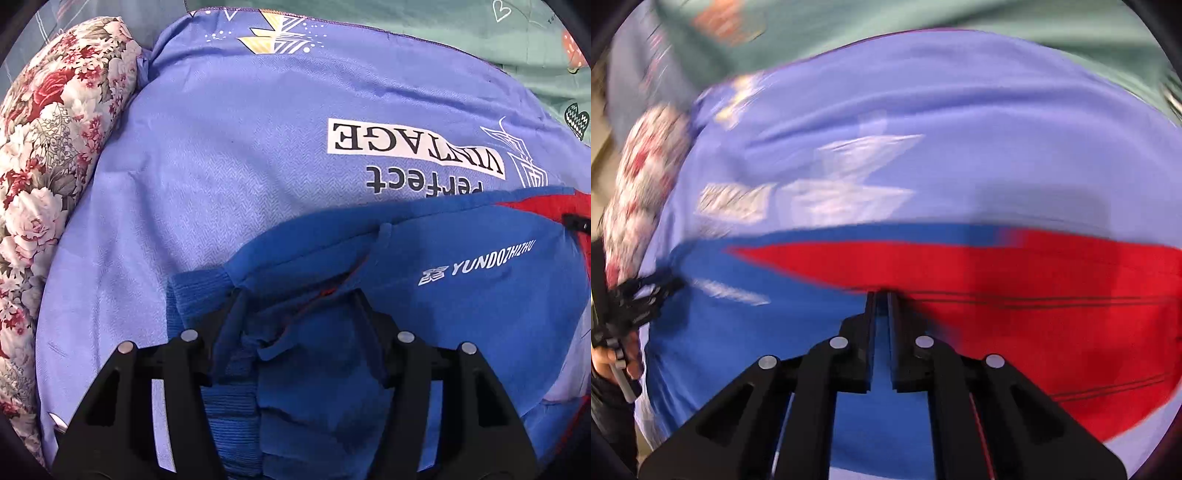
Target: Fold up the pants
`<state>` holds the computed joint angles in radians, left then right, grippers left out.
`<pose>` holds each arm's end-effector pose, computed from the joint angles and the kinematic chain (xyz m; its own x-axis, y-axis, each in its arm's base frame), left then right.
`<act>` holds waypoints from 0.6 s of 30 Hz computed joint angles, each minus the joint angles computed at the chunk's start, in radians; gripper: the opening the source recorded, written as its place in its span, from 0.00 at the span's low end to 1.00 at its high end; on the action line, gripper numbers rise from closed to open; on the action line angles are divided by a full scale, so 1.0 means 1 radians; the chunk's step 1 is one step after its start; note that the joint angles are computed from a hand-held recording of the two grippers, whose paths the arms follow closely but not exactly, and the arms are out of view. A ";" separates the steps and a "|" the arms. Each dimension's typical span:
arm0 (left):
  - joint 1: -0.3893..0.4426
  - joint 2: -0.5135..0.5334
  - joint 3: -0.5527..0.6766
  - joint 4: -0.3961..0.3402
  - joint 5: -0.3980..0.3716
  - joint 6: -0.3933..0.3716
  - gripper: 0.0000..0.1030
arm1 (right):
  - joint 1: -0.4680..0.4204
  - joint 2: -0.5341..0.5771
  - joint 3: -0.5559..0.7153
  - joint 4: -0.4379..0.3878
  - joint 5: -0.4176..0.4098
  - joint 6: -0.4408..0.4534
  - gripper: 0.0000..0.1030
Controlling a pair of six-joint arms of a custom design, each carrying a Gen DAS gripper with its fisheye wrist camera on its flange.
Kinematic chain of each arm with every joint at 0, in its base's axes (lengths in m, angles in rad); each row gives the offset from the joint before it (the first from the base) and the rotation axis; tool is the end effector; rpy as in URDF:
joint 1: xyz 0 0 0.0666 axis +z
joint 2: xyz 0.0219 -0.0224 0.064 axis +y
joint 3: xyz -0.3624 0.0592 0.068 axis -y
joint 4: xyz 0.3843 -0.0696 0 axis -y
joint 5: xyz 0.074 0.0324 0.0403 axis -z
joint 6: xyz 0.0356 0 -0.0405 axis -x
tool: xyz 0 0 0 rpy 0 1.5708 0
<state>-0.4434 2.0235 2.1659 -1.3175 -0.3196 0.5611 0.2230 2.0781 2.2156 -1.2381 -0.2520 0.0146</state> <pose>0.6038 -0.2748 0.3817 -0.8642 -0.1488 -0.4806 -0.1913 0.9807 0.0404 0.6682 0.1602 0.3702 -0.8646 -0.2106 -0.4563 -0.3370 0.9165 0.2156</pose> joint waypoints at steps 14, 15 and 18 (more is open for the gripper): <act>-0.028 -0.110 -0.127 0.066 0.037 0.015 0.83 | -0.083 -0.186 -0.193 -0.013 0.030 0.099 0.56; -0.029 -0.103 -0.128 0.045 0.039 0.021 0.83 | -0.073 -0.184 -0.198 -0.033 0.078 0.126 0.57; -0.045 -0.117 -0.189 0.006 -0.017 -0.014 0.86 | -0.132 -0.144 -0.152 -0.090 0.029 0.083 0.56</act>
